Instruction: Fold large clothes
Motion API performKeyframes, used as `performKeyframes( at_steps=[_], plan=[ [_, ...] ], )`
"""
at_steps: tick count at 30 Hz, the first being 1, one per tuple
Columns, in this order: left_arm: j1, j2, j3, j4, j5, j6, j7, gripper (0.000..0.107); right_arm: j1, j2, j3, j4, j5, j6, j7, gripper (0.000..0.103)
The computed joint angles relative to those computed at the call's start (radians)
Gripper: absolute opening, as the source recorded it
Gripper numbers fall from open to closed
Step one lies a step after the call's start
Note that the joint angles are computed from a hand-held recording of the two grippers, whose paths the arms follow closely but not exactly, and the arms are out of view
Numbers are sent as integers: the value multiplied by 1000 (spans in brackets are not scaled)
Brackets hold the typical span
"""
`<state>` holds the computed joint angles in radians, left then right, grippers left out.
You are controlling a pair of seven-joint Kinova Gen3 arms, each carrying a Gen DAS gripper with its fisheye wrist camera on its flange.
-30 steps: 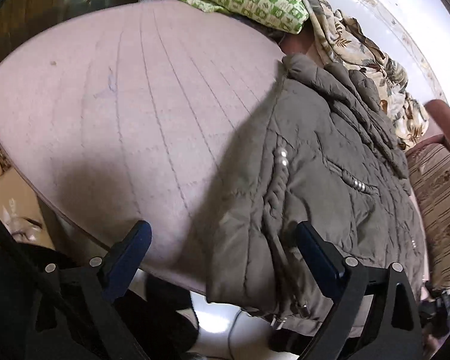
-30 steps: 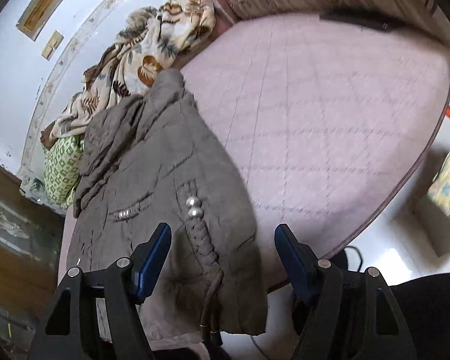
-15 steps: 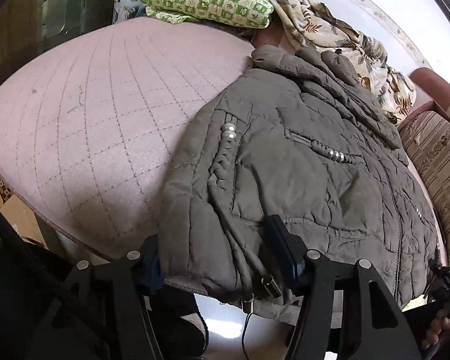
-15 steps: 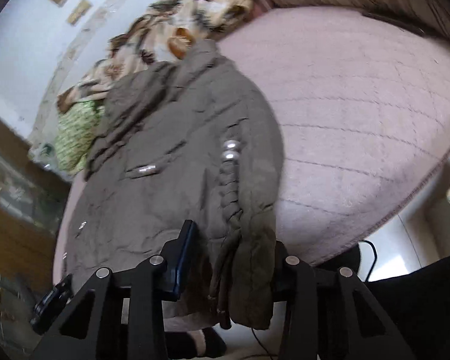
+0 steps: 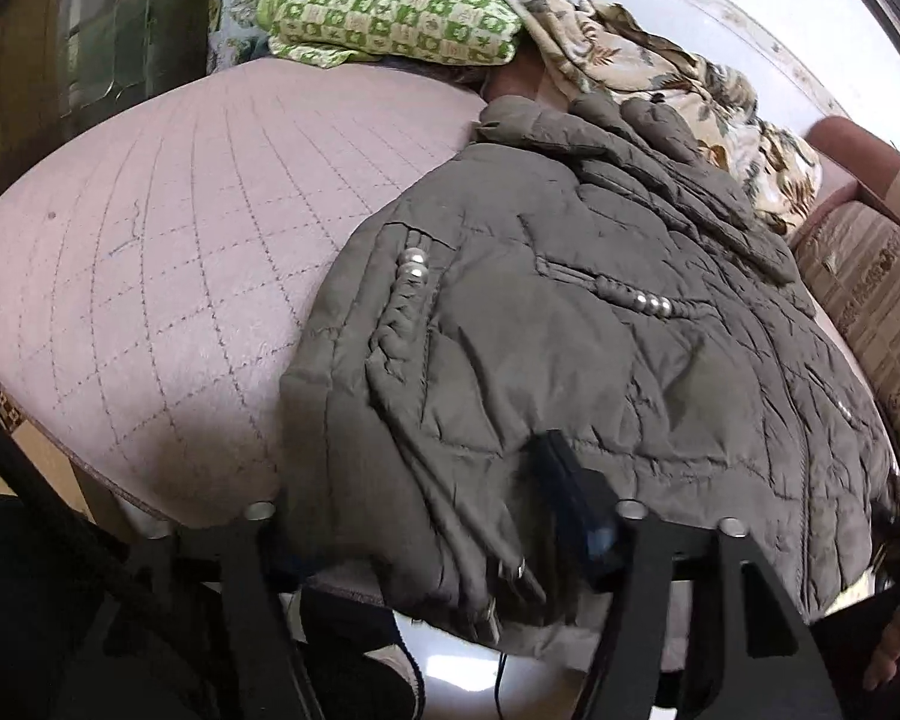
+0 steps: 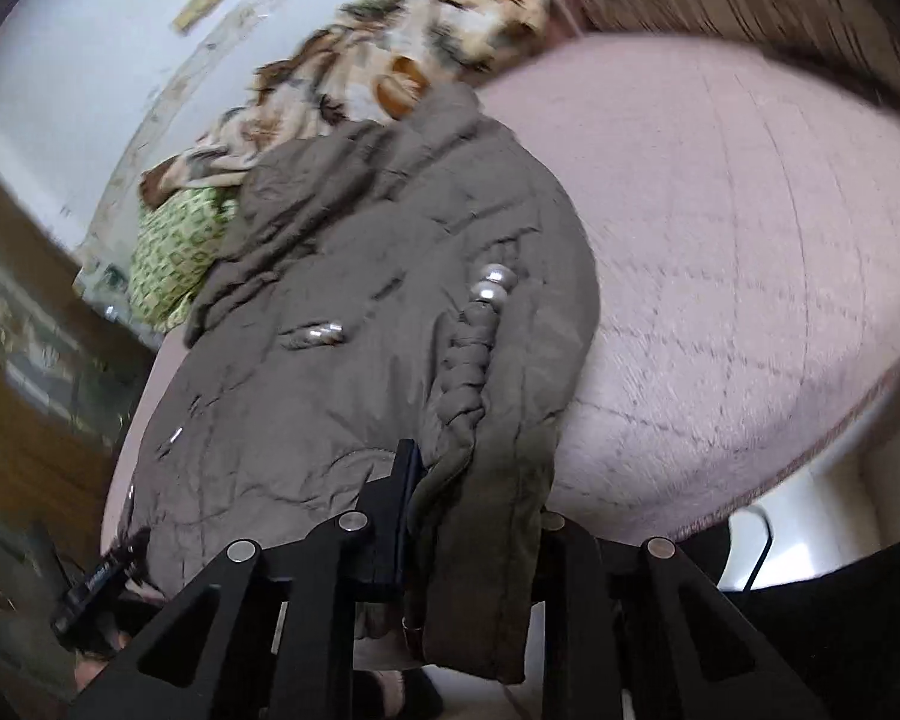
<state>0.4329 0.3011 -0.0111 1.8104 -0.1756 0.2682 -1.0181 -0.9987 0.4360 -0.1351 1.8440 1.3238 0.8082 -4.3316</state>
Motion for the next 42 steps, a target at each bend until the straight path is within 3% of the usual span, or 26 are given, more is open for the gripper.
performKeyframes(
  at_steps=[1, 4, 8, 14, 18, 20, 22, 25, 28, 30, 33, 37, 39, 41, 42],
  plan=[
    [17, 5, -17, -2, -12, -5, 15, 76, -2, -4, 18, 16, 3, -30, -38, 24],
    [102, 20, -88, -22, -84, 14, 79, 80, 40, 0, -4, 20, 11, -62, -59, 33],
    [114, 22, -95, -25, -123, 18, 110, 79, 30, 6, 5, 13, 1, -55, -47, 33],
    [228, 37, -197, -27, -255, 20, 265, 78, 8, 16, 20, -8, -23, -30, -2, 33],
    [221, 37, -186, -25, -290, 17, 300, 77, 8, 24, 14, -25, -37, -10, 20, 33],
    [230, 36, -189, -29, -321, 26, 306, 70, 5, 22, 27, -18, -31, -27, -5, 33],
    [268, 33, -220, -22, -374, 20, 342, 57, 17, 14, 27, -10, -29, -52, -8, 34],
    [332, 31, -273, -13, -468, 12, 412, 43, 29, 9, 21, -26, -74, -57, 55, 34],
    [369, 28, -303, -6, -545, 7, 478, 33, -6, 18, 27, -71, -120, 21, 152, 21],
    [405, 29, -332, -3, -610, 6, 533, 32, -57, 38, 51, -117, -131, 102, 233, 19],
    [366, 37, -279, -19, -629, 35, 543, 32, -39, 67, 20, -165, -154, 150, 315, 19],
    [315, 58, -205, -53, -628, 96, 525, 51, -6, 29, 39, -88, -145, 18, 213, 23],
    [285, 57, -176, -55, -616, 97, 519, 53, -25, 19, 78, -53, -123, -34, 142, 28],
    [269, 50, -165, -45, -615, 79, 519, 50, -30, 19, 80, -50, -122, -36, 131, 25],
    [282, 46, -181, -35, -632, 65, 538, 42, -20, 24, 59, -63, -126, -12, 150, 23]
  ],
)
